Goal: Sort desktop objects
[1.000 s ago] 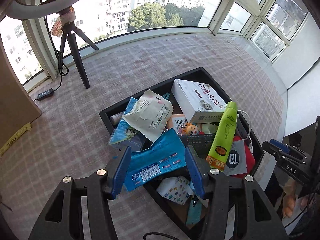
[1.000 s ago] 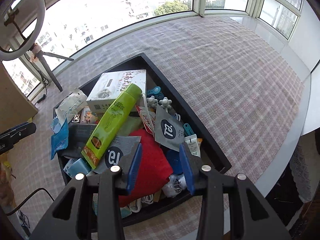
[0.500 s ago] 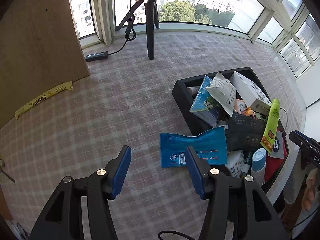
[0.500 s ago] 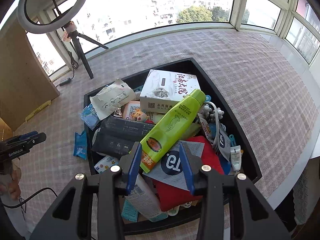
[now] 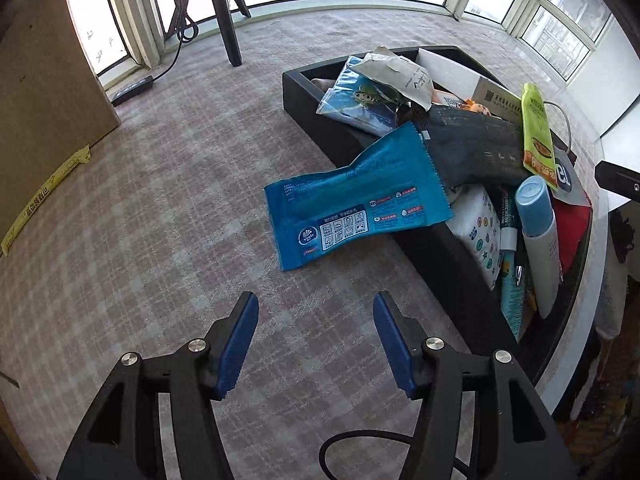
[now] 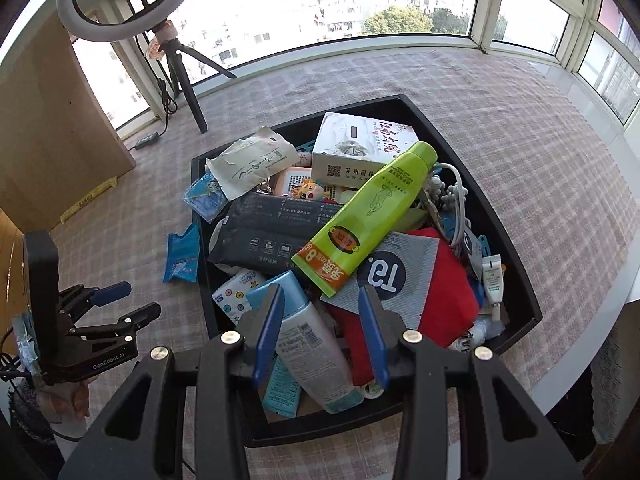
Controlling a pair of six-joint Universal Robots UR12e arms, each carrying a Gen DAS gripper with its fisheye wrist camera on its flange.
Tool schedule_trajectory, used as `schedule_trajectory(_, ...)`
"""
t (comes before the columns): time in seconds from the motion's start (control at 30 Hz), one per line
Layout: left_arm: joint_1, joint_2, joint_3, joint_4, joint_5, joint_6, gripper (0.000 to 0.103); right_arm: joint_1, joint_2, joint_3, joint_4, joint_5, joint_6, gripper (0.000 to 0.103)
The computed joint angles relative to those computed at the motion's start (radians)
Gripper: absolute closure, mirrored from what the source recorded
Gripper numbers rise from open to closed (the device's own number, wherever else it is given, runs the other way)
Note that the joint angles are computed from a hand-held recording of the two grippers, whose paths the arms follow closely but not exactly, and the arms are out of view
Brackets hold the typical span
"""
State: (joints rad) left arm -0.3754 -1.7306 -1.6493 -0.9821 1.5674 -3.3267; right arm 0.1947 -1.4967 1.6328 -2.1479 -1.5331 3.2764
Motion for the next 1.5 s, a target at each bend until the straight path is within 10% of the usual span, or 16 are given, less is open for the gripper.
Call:
schedule_trajectory(0.3,-0.057,-0.078,0.027,0.115,0.195,0.04,0.048,-0.061,-0.088,0.077,0.014,-0.009,0.058,0.065)
schedule_trajectory(0.37,-0.055,-0.091,0.04,0.094,0.198,0.028,0.095,-0.072,-0.103,0.092,0.019,-0.019,0.068,0.065)
schedule_trajectory(0.53,-0.043,-0.085,0.044,0.111,0.178,0.027,0.101,-0.101,-0.134,0.126,0.015,-0.025,0.092,0.065)
schedule_trajectory(1.07,-0.027,-0.036,0.13,-0.094,-0.266,0.046,0.101,-0.138,-0.148,0.167,-0.017,0.02,0.12,0.065)
schedule_trajectory(1.37,-0.08,-0.062,0.175,-0.187,-0.321,0.072,0.101,-0.145,-0.154,0.17,-0.025,0.028,0.114,0.065)
schedule_trajectory(1.5,-0.095,-0.069,0.196,-0.211,-0.28,0.081,0.061,-0.147,-0.154,0.169,-0.024,0.032,0.109,0.065)
